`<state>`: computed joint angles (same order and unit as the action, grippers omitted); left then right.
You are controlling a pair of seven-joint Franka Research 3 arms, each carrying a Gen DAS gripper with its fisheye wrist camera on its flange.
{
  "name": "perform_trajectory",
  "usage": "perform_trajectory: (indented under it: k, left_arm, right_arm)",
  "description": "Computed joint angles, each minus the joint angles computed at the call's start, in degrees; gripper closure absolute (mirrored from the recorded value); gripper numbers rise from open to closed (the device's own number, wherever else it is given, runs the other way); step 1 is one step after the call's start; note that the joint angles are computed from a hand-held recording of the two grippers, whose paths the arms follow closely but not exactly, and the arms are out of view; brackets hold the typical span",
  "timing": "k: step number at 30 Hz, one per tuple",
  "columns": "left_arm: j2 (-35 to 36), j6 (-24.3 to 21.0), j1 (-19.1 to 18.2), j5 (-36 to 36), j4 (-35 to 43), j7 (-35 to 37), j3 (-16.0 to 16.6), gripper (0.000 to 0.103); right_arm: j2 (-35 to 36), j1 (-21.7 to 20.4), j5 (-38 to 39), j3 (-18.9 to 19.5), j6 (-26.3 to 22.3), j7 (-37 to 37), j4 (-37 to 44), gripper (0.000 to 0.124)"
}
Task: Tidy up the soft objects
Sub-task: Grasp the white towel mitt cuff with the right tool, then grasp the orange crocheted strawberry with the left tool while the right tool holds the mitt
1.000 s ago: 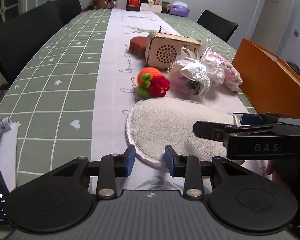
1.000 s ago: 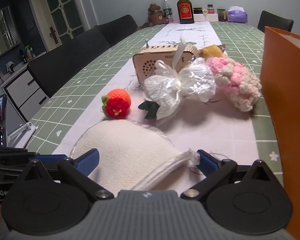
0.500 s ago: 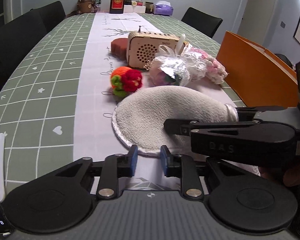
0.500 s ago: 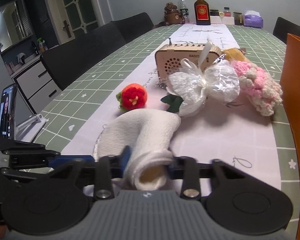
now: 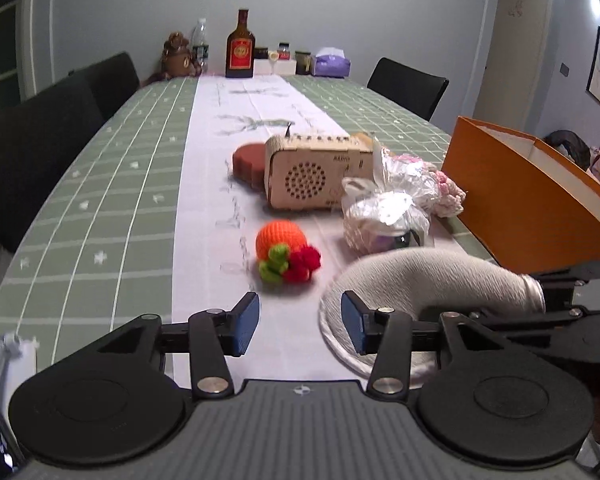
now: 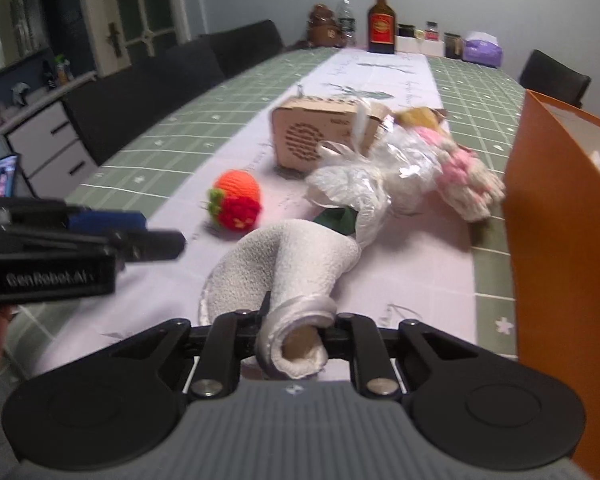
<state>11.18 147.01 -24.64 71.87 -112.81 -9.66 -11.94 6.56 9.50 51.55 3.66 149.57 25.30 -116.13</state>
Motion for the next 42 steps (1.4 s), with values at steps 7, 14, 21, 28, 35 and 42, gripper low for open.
perform_trajectory:
  k: [7,14,21,28,35,42]
  left_arm:
    - [5.4,-2.9,-0.8,2.1,6.2,1.1,1.8,0.034]
    - [9.4,-2.5,-0.9,-2.6,10.1,1.9,3.7,0.033]
    - [10.1,-2.4,-1.5,-5.6,10.7,3.3,4.7,0.05]
    - [8.8,-4.4,-2.6,-5.2,9.8,2.2,4.8,0.052]
    - [5.0,-7.5,-3.3,-2.6,6.5,-1.2,3.0,0.052]
    - [1.6,-11.9,-3.7,-1.7,3.9,-3.6,0.3,0.052]
  right_arm:
    - [2.9,-0.2,-5.9,-0.1,0.5,6.6,2.6,0.108]
    - [4.3,0.0,-8.3,0.6,1.5,9.1,3.8,0.108]
    - [4.6,-0.5,-8.4,1.0,0.9,9.6,4.2,0.106]
    - [4.3,-0.8,-8.1,1.0,0.2,9.5,4.1,0.106]
    - [0.7,-1.6,-3.1,1.0,-1.8,2.3,1.8,0.107]
    - [-4.3,-1.2,1.9,-0.9,-7.4,-6.8,-1.2,0.106]
